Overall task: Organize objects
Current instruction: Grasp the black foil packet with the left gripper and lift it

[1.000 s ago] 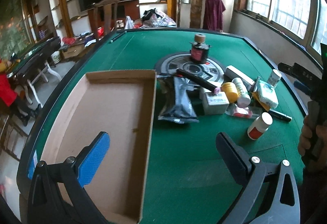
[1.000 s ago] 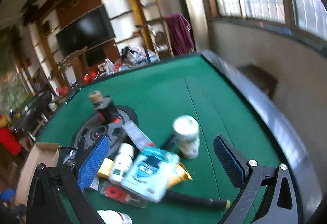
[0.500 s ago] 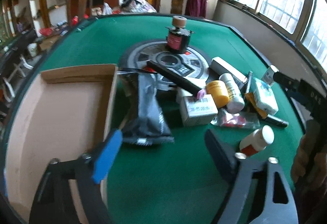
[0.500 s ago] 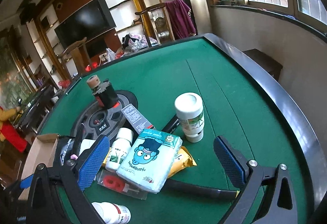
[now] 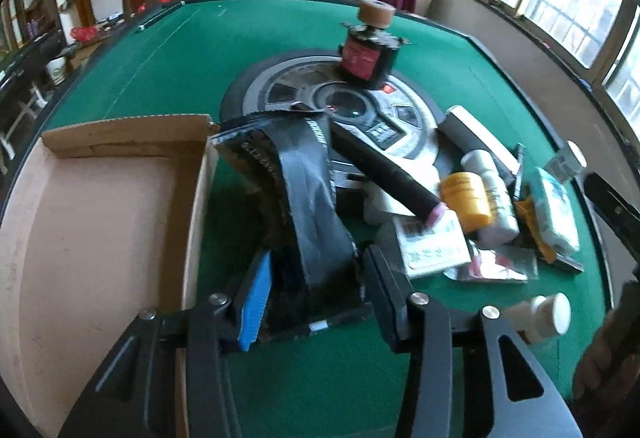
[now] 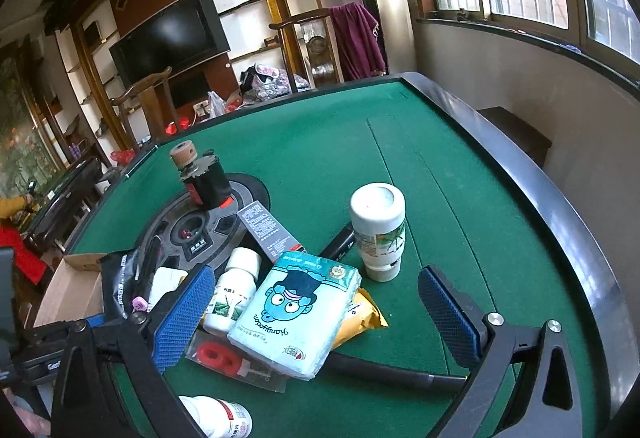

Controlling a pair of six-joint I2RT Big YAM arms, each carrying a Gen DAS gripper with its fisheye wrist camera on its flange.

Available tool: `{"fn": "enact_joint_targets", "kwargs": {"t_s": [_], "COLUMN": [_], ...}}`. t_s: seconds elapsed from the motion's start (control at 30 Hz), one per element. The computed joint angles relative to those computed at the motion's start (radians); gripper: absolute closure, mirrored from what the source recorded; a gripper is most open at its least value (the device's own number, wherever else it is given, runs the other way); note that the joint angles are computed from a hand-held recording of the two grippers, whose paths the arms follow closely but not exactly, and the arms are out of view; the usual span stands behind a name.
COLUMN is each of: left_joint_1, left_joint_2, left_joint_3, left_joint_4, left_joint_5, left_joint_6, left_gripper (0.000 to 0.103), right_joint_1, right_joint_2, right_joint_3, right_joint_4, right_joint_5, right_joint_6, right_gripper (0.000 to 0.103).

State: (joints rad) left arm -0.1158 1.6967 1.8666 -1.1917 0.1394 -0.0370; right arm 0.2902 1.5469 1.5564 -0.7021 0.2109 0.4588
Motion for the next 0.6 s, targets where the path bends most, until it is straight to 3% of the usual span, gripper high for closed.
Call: {"fn": "enact_joint_targets", "kwargs": {"t_s": [0.23,0.43,0.6], "left_joint_1": [-0.018,-0.049,-0.034], "left_joint_2": [0.038,0.058,0.032], "left_joint_3": [0.041,0.049,0.016], "left_joint_4": [-0.012,-0.007,0.031], "left_joint_5": [-0.087,-0.182,-0.145], "left_joint_6": [-0.026,-0.012,-0.027], "left_gripper": [0.046,0.044,0.064], "right_joint_1": [0.001,0.002,0.006], "right_joint_2": [0.003,0.004,0.007], "right_joint_3": [0.003,0.003,0.004], "right_joint_4": [-0.004,-0.004,-0.002], "right_joint_5": [-0.010,-0.014,-0.007], "right_joint_6": [0.001,0.001,-0.006], "right_gripper": [0.000,0.000,0.000]}}
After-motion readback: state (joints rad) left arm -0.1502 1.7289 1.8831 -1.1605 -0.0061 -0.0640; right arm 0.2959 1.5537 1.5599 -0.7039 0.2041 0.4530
